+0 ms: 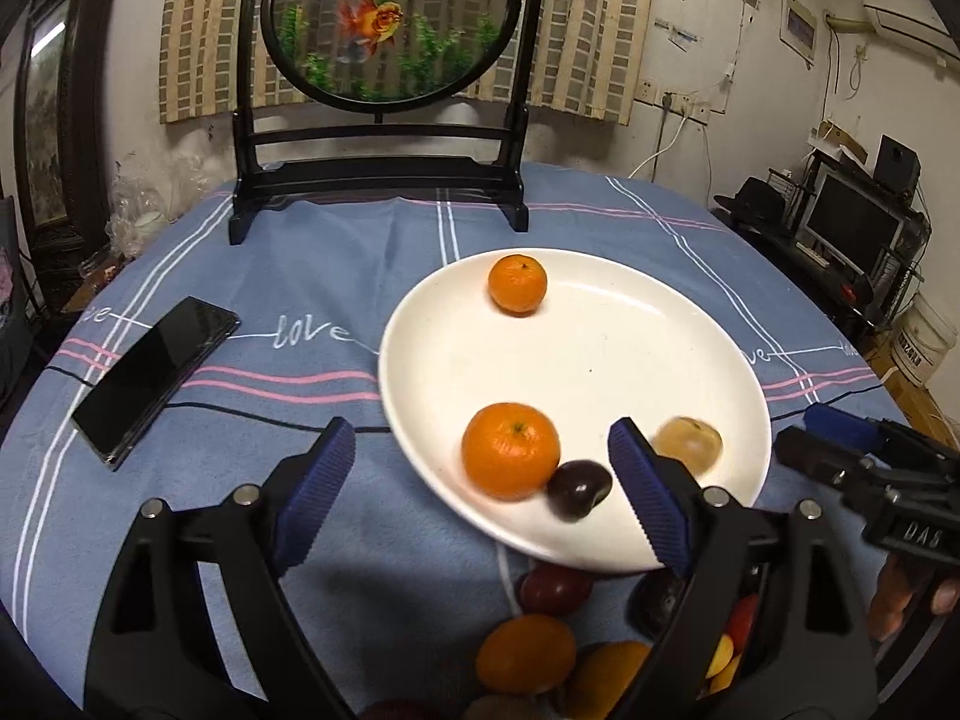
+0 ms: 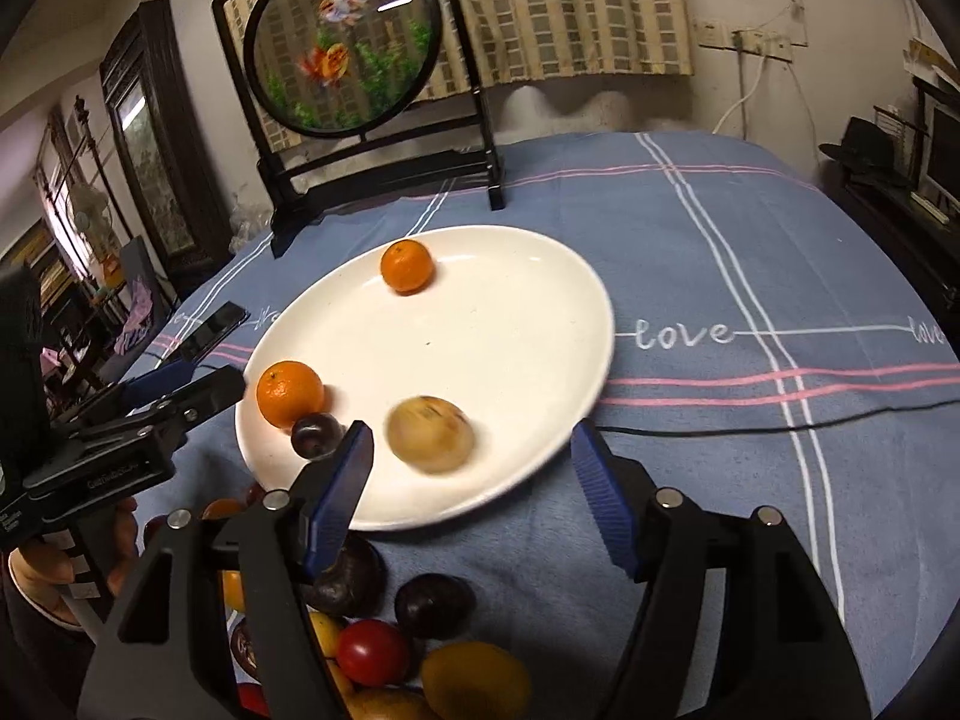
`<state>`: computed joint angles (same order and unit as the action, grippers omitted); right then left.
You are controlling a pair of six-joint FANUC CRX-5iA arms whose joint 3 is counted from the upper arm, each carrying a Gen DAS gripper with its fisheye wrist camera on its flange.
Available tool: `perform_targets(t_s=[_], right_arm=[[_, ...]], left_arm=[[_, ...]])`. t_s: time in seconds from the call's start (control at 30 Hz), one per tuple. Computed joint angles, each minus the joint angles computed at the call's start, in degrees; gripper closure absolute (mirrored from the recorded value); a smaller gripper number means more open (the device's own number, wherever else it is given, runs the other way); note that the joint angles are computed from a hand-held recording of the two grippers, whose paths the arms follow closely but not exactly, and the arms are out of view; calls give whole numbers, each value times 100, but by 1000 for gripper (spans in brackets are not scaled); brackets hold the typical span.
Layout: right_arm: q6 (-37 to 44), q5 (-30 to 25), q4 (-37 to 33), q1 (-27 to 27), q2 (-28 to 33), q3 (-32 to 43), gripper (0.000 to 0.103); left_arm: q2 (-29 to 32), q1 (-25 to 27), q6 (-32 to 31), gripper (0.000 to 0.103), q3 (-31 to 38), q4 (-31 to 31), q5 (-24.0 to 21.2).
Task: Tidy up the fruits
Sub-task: 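Withdraw both open tools from the plate to the fruit cluster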
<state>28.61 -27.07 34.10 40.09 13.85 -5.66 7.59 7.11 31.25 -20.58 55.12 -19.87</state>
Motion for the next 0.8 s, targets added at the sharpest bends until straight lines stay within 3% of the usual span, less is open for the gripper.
perform_targets(t_s=[0.1, 0.23, 0.3, 0.4, 0.5, 0.6, 0.8], right_arm=[[-417, 127, 225, -18, -146, -287, 34], [-1125, 283, 864, -25, -341, -769, 34], [-1181, 262, 793, 11, -416, -904, 34], [-1045, 443, 262, 26, -601, -1022, 34], [-1706, 523, 800, 62, -832, -1363, 27], [-1666, 395, 885, 191, -969, -1468, 18], [-1417, 220, 974, 489, -1265, -1714, 17]], left_arm=[[-128, 48, -77, 15, -157, 6, 24], [-370, 288, 41, 15, -390, 36, -390], [-516, 334, -131, 15, -582, 257, -374], [-809, 300, -422, 7, -974, 487, 16], [-980, 476, -246, 7, -1111, 115, -141], [-1136, 589, -243, 7, -1251, 117, -277], [-1350, 676, -257, 7, -1502, 59, -328]])
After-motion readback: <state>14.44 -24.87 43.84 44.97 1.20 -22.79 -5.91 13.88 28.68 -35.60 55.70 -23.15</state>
